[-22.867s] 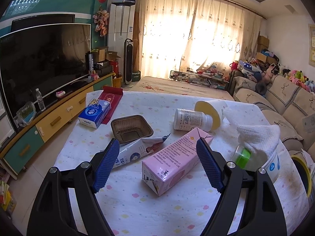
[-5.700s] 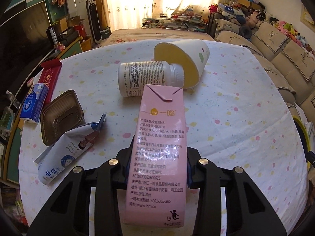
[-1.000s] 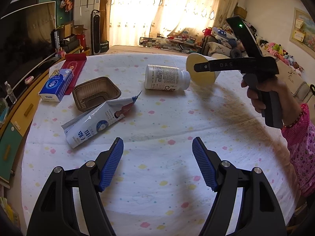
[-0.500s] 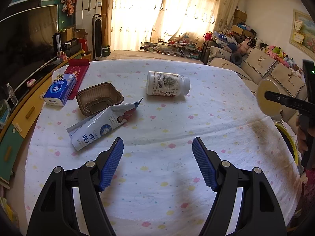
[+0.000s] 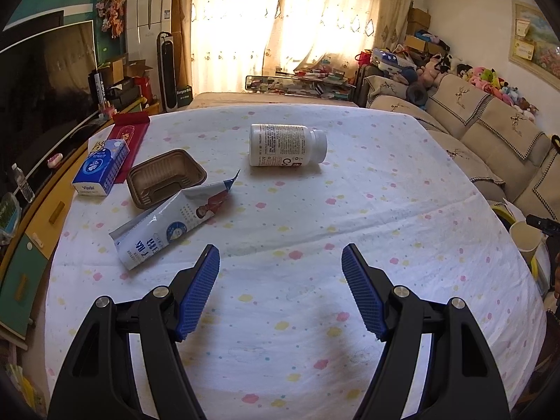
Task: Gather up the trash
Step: 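Carry the paper cup with the right tool over the bin and release, then move the right tool away from the bin back toward the table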
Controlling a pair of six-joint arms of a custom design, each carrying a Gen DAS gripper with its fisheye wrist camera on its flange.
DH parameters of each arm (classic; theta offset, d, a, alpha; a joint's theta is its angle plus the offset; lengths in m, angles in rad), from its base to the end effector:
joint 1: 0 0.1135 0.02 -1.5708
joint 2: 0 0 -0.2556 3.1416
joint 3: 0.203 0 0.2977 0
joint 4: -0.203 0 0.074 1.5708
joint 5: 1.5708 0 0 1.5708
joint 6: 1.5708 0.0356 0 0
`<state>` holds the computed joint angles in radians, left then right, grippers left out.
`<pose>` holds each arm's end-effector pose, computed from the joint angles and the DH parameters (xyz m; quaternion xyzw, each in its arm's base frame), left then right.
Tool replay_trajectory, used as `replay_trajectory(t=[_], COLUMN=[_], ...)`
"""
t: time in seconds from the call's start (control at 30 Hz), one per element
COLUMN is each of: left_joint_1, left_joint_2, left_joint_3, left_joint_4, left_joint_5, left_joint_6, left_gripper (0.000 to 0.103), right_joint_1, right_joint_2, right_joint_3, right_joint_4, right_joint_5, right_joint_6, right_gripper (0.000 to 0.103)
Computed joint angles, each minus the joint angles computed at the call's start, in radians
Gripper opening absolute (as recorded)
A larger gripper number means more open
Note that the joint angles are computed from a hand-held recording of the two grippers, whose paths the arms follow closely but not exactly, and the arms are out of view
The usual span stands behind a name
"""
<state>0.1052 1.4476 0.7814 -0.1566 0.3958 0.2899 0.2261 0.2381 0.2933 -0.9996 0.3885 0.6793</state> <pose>0.3272 0.0207 0.1558 0.1557 0.9022 -0.1092 0.3872 0.1221 0.0142 0.1632 0.2677 0.8962 -0.0329 0.3522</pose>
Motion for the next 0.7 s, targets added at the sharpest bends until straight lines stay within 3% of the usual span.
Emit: replay_trajectory(t=[0.13,0.27,0.5,0.7], left_joint_1=[-0.003,-0.006,-0.025,-0.086], left_joint_2=[-0.001,0.007,-0.002,-0.011], left_joint_3=[-0.002,0.004,-0.008,-0.002], left_joint_4=[0.004,0.001,0.003,-0.012], left_joint_5=[-0.005,-0.01,-0.024,-0.084], left_joint_6=[0.005,0.005,0.017,0.004], left_gripper=[0.072,0.072,0.072,0.072], right_joint_1=[-0.132,-0.12,0.227,0.456], right_joint_2=[-0.059,-0.029,0.092,0.26], right_joint_3=[-0.056,-0.05,0.017,0.063], right_joint_4=[-0.007,0.033,0.034,0.156], right_joint_5=[-0.031,-0.03,0.18,0.303], right_joint_6=[-0.059,-0.006,0.23,0.36], right_gripper=[0.076,0.076,0.08,0.082])
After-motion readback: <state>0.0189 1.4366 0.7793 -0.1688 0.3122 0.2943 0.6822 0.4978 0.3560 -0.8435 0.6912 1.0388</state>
